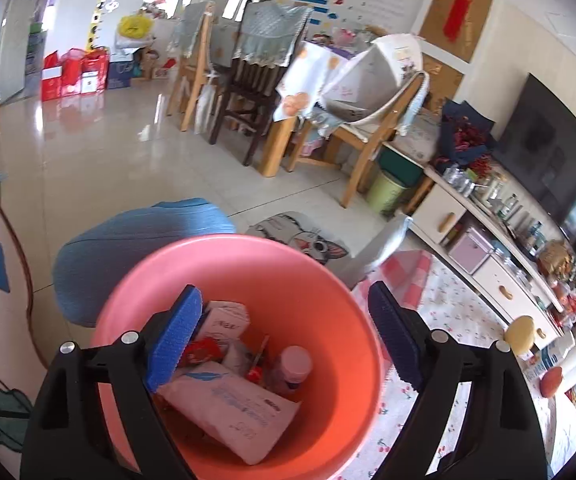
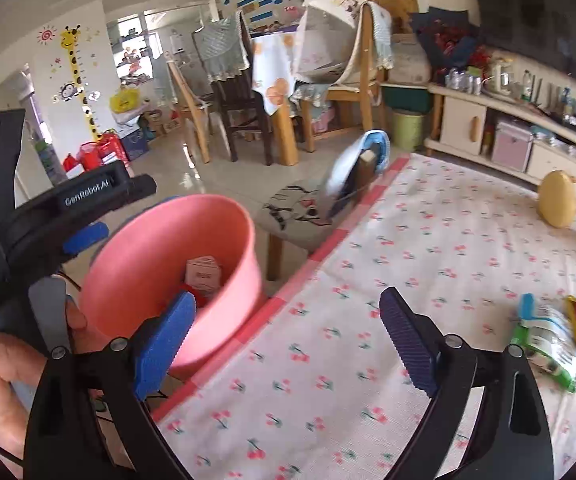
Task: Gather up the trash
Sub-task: 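Bring both empty grippers back over the remaining packets on the table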
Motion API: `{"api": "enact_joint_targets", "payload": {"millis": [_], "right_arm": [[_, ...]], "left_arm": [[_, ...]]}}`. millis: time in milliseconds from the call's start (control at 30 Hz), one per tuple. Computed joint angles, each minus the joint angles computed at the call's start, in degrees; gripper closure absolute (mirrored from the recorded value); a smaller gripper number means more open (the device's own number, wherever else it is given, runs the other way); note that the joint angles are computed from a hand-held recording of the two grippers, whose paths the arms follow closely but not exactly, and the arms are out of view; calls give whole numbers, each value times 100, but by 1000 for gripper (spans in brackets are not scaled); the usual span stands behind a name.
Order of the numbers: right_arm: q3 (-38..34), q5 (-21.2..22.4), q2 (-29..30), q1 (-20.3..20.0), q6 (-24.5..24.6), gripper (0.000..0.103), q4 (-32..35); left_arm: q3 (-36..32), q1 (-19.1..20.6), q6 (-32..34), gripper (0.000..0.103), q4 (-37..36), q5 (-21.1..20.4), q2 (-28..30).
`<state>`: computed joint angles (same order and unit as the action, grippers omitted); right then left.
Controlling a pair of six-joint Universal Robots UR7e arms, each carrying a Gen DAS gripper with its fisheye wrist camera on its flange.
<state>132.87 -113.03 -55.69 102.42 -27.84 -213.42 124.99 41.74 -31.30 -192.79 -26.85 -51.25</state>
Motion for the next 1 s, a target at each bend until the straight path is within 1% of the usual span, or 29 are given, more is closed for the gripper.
{"api": "enact_joint_targets", "payload": {"millis": [200,300,467,633,700,900,1000], "right_arm": [[410,-237,-192,-99,-452,9,-810],[621,-314,-272,-145,-739,8,-1222],[1013,-409,-420,-210,-1190,6,-1908],[1378,-533,-381,-220,-1779,5,-3013],[1537,-499,-411,-308,-1886,5,-3323],[1936,-338,-593,-674,-1984,5,-3826],[2111,-211,-704,-863,-1946,5,-3993]], "left_arm": [[-98,-183,490,16,-216,-180,300],[-116,-297,685,16,-199,-366,357],[-119,-509,870,16,-156,-443,497],[-127,-709,936,16,-312,-622,659],[-118,-800,952,16,-345,-658,735],[-191,-1041,1144,16,-319,-632,992],[-245,-1129,1191,12,-252,-585,1096]]}}
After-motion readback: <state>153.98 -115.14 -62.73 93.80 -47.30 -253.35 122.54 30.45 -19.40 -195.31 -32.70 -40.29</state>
